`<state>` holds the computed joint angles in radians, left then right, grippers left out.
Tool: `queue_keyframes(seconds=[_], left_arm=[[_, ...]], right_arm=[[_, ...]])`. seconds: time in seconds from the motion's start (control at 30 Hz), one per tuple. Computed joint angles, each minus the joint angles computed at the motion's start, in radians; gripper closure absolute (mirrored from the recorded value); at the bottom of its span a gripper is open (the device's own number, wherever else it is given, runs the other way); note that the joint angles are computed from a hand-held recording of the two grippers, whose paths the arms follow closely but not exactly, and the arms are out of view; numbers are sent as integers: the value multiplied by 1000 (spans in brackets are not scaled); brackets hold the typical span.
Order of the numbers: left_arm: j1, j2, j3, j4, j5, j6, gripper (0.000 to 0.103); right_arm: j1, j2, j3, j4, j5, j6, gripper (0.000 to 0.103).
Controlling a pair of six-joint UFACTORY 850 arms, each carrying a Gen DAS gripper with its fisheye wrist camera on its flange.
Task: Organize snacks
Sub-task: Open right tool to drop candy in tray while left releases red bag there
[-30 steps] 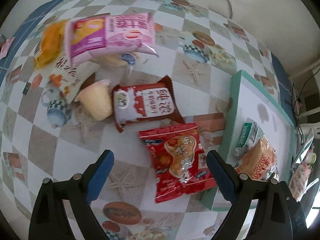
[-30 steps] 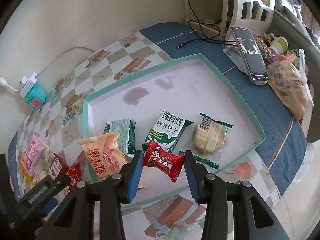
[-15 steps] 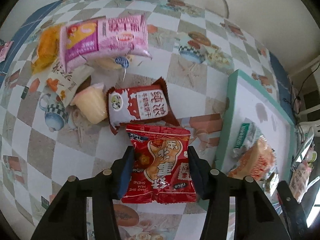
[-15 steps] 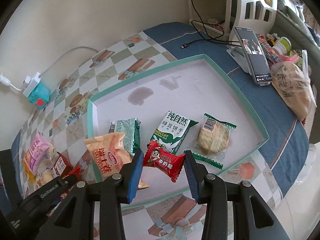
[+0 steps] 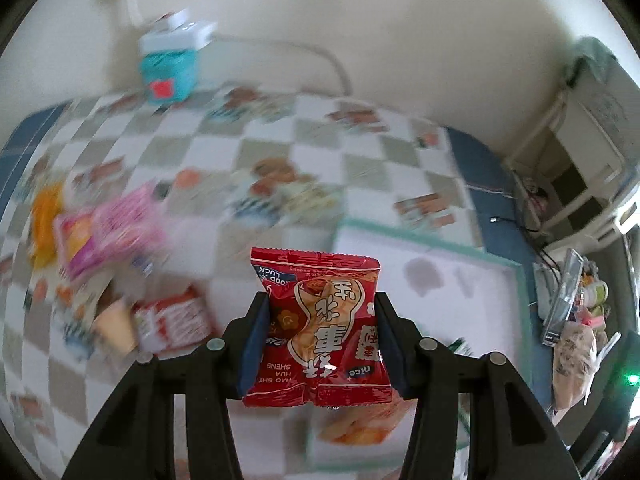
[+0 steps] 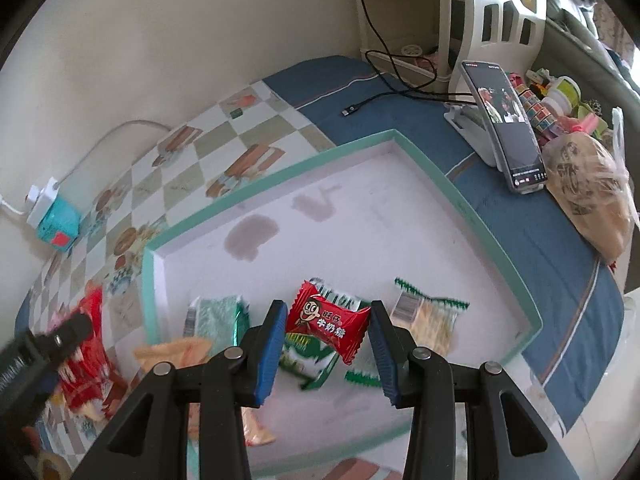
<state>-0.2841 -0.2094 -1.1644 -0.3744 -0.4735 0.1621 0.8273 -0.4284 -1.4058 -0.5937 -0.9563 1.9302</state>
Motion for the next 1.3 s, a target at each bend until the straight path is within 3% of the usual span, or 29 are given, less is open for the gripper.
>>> queue_keyframes(seconds=[0.33,0.37,0.4,0.43,0.47,0.53,0.63,0.73,0.77,0.83,0.93,1.13,1.3], left_arm=[[-79,-91,-47,-143,70,187,46],[-80,-97,-51,-131,64,174,39],[-79,-100,-55,-130,57,173,34],[-75,-100,-57,-137,51,177,30],[-70,-98,-58,-125,48,164,30],[-60,-82,-55,-58,52,90,29],[-31,-59,-54,77,42,-64,22],[8,-32,-43,222,32,-225,18],[25,-23,-38,264,25,-273,10],[57,-11,-32,350,-6,-365,4],[114,14,-8,452,-40,-479,4],[228,50,39,484,-100,-558,4],[316,-2,-5,395,-126,-537,4]], right_arm=[[-40,40,58,-99,-15,52,58],[-42,43,63,-103,-15,59,53],[-44,46,68,-110,-16,67,38],[-44,48,72,-116,-23,78,30],[-43,51,76,-118,-28,87,23],[-45,57,82,-106,-26,88,23],[-41,60,80,-85,-19,81,22],[-28,50,58,-65,-40,58,6],[-23,47,51,-64,-46,55,0],[-7,37,28,-67,-59,42,0],[19,13,-20,-68,-82,11,0],[73,-67,-145,-54,-137,-75,0],[82,-187,-315,-43,-196,-185,0]])
